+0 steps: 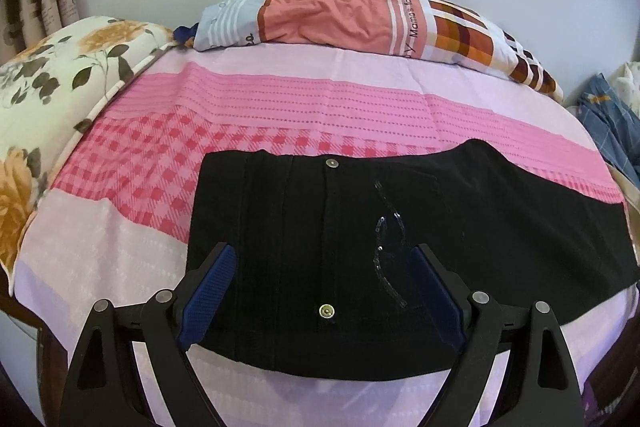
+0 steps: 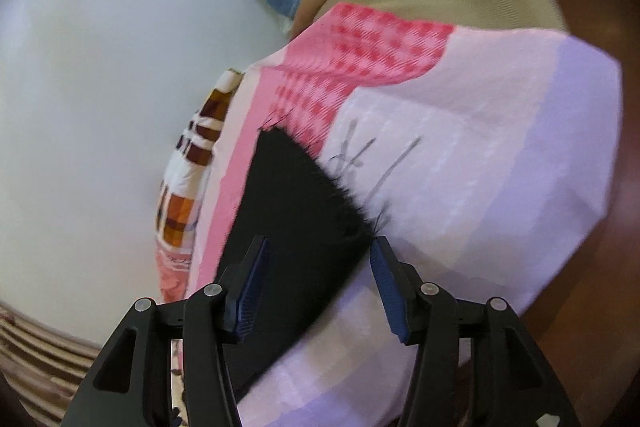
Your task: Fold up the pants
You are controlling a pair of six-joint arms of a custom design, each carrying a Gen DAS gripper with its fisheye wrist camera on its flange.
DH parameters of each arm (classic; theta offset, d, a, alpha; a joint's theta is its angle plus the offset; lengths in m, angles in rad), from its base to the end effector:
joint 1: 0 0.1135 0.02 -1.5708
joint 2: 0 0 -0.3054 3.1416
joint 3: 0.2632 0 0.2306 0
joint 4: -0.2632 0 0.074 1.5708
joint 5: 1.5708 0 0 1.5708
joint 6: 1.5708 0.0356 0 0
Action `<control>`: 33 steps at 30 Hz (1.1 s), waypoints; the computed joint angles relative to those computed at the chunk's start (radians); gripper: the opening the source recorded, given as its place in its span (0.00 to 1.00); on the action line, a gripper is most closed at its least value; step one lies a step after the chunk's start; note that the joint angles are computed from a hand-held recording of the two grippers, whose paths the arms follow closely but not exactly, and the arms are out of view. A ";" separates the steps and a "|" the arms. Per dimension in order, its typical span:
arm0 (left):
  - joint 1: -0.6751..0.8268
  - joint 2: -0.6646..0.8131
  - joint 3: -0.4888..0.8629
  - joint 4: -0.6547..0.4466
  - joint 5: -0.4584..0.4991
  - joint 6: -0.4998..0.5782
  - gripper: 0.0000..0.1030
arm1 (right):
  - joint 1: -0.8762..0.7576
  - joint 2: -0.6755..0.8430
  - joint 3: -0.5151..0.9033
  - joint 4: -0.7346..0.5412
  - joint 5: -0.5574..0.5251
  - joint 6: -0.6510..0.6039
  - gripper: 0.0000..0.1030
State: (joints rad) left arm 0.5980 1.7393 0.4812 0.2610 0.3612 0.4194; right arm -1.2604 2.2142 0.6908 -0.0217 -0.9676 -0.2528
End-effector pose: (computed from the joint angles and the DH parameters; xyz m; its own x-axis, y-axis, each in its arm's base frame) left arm 0.2179 0.1332 0.1310 -0.7839 -0.0731 -0.6166 -0.0536 0.9973 -0.0501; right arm 0.1122 -0.2540 0.0441 -0.4291 0.8733 -0.2308 0.4404 0.4253 0.7907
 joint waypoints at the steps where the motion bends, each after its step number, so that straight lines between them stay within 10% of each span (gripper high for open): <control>1: -0.003 -0.002 0.000 -0.006 -0.001 0.000 0.86 | 0.020 -0.006 -0.013 0.022 0.013 0.009 0.48; 6: -0.024 -0.031 -0.020 -0.001 -0.009 0.000 0.86 | 0.087 -0.040 -0.081 0.168 0.118 0.062 0.38; 8: -0.031 -0.041 -0.027 0.002 -0.014 0.005 0.86 | 0.072 -0.041 -0.092 0.203 0.114 0.065 0.08; 13: -0.028 -0.040 -0.031 0.002 -0.010 0.001 0.86 | 0.071 -0.026 -0.111 0.256 0.118 0.067 0.13; 20: -0.012 -0.033 -0.022 -0.017 0.014 -0.015 0.86 | 0.062 -0.010 -0.099 0.327 0.019 0.225 0.60; 24: -0.011 -0.026 -0.020 -0.020 0.020 -0.017 0.86 | 0.086 0.028 -0.060 0.254 -0.038 0.210 0.50; 26: -0.013 -0.016 -0.017 -0.020 0.019 -0.019 0.86 | 0.084 0.064 -0.021 0.159 -0.078 0.158 0.13; 33: -0.028 -0.009 -0.013 -0.014 0.000 -0.026 0.86 | 0.008 0.157 0.040 0.079 -0.144 0.149 0.22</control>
State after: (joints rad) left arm 0.5701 1.7305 0.4687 0.2465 0.3611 0.3933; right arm -1.2525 2.3713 0.7303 0.0573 -1.1120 -0.1036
